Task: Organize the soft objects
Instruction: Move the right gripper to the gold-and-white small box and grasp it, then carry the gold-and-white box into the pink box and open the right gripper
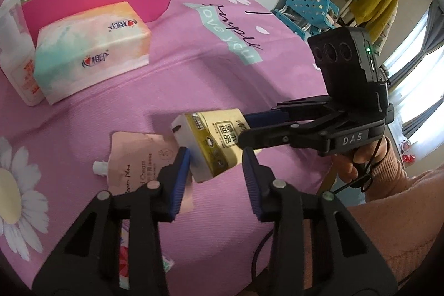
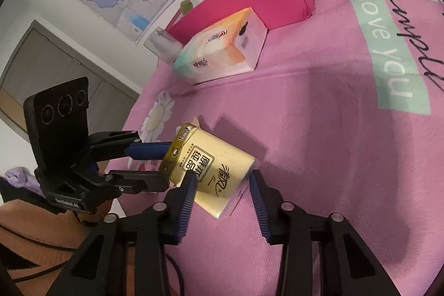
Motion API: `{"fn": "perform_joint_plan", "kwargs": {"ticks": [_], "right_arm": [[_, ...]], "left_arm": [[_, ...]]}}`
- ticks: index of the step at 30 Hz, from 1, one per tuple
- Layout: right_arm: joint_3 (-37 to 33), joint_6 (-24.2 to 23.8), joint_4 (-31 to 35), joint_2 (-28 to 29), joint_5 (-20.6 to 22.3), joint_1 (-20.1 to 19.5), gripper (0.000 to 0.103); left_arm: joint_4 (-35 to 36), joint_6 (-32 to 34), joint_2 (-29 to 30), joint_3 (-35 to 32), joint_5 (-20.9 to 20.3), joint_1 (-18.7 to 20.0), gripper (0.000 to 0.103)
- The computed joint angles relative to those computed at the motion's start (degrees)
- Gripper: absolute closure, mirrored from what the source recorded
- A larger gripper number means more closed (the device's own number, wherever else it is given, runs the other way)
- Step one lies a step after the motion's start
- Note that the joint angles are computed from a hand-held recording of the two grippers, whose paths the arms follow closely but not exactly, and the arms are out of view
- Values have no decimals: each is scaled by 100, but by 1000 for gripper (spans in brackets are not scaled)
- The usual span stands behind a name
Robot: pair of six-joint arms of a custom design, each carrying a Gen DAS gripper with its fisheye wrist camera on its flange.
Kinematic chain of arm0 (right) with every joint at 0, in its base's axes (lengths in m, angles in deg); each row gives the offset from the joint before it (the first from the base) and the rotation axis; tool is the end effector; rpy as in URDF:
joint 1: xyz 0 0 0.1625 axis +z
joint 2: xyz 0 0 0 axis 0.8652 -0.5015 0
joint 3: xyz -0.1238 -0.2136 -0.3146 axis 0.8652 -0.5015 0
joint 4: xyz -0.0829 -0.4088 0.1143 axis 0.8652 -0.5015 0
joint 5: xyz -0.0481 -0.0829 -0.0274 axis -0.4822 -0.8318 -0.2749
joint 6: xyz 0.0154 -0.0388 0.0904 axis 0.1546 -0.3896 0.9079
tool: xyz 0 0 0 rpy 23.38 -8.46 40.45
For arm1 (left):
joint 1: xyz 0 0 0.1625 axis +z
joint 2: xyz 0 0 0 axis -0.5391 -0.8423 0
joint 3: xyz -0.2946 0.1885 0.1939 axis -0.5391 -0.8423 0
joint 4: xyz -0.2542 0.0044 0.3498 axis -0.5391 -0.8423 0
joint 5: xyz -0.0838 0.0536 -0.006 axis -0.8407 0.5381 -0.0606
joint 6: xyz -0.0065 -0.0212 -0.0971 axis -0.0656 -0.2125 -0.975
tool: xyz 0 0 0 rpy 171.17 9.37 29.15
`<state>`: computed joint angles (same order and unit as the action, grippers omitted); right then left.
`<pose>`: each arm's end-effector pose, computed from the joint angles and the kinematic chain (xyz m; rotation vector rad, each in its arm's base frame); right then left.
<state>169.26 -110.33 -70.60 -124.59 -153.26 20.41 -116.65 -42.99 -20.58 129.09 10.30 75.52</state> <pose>0.0440 -0.6117 0.2678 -0.8414 2.9625 -0.3294 -0.3438 -0.5540 0.0672 0.7370 2.7218 -0.3933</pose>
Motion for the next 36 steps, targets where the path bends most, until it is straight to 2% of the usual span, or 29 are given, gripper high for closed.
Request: {"fn": "perform_joint_plan", "kwargs": {"ticks": [4, 15, 28, 36], "right_arm": [[65, 91, -139, -32, 107, -58, 67], [148, 23, -672, -125, 112, 125, 68], [-356, -30, -899, 176, 277, 436, 68], [-883, -85, -984, 468, 461, 654, 68]], "left_arm": [[-69, -91, 5, 1, -131, 43, 62], [-279, -135, 6, -128, 166, 25, 62], [-382, -34, 90, -575, 611, 28, 62], [-266, 146, 332, -1233, 850, 119, 62]]}}
